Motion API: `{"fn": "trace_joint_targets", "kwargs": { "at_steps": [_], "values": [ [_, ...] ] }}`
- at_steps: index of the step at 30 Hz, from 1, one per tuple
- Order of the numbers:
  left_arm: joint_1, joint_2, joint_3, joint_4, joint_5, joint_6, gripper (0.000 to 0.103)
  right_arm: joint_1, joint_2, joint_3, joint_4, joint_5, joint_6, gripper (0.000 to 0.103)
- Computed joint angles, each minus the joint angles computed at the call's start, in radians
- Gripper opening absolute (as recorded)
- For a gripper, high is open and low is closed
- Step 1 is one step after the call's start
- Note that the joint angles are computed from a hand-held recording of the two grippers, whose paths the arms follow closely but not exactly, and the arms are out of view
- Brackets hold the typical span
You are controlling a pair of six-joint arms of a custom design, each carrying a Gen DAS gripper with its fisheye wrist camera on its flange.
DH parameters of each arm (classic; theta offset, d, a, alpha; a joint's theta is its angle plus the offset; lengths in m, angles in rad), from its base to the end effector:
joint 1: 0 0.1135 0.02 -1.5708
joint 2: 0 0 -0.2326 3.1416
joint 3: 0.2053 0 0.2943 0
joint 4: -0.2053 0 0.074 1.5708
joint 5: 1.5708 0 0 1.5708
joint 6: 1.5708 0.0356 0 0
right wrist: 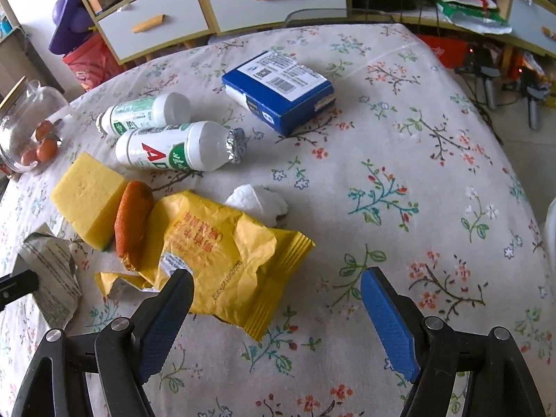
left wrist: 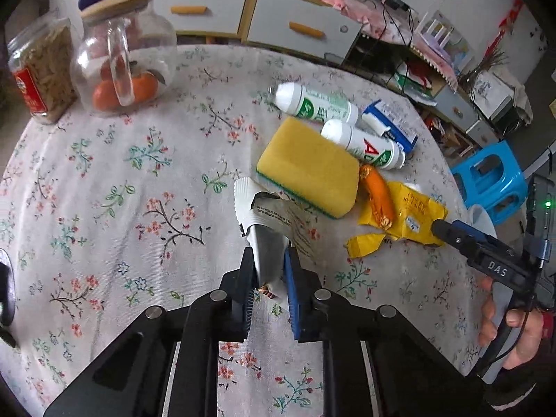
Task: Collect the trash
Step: 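Grasp the yellow snack bag with the right tool while the left tool holds the wrapper, then carry the yellow snack bag to the wastebasket with the right tool and release it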
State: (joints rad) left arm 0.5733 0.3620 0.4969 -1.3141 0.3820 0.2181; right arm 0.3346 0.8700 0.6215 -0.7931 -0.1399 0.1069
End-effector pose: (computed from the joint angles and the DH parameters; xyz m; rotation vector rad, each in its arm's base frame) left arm 0.1086 0.0544 0.1951 -0.3646 2.6013 -0.2676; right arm 0.2054 0.0767 0.1843 -0.3491 2.6127 0.3365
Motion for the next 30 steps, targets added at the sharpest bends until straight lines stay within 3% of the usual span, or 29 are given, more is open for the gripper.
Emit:
{"fn": "trace_joint_targets", "kwargs": {
  "at_steps": [5,6,10,13,24,30],
  "values": [
    [0.054,0.011,0.029,-0.016,0.03,0.037,0.016,0.025,0.039,0.004,0.045,0.004,0.006,0.078],
    [0.059,0.011,0.034,-0.018,0.035,0.04,0.008,0.027,0.043,0.004,0.05,0.005,0.007,0.071],
    [0.075,0.006,0.048,-0.033,0.053,0.047,0.008,0.034,0.072,0.007,0.057,-0.01,0.002,0.032],
    [0.061,-0.02,0.049,-0.04,0.049,0.034,0.008,0.031,0.035,-0.002,0.046,-0.031,0.001,0.022],
    [0.047,-0.106,0.095,-0.09,0.086,-0.008,0.007,-0.057,-0.189,-0.002,-0.077,-0.138,-0.042,0.017],
    [-0.132,-0.16,0.097,-0.069,0.012,-0.156,0.007,-0.201,-0.248,0.024,-0.145,-0.217,-0.106,0.017]
  ]
}}
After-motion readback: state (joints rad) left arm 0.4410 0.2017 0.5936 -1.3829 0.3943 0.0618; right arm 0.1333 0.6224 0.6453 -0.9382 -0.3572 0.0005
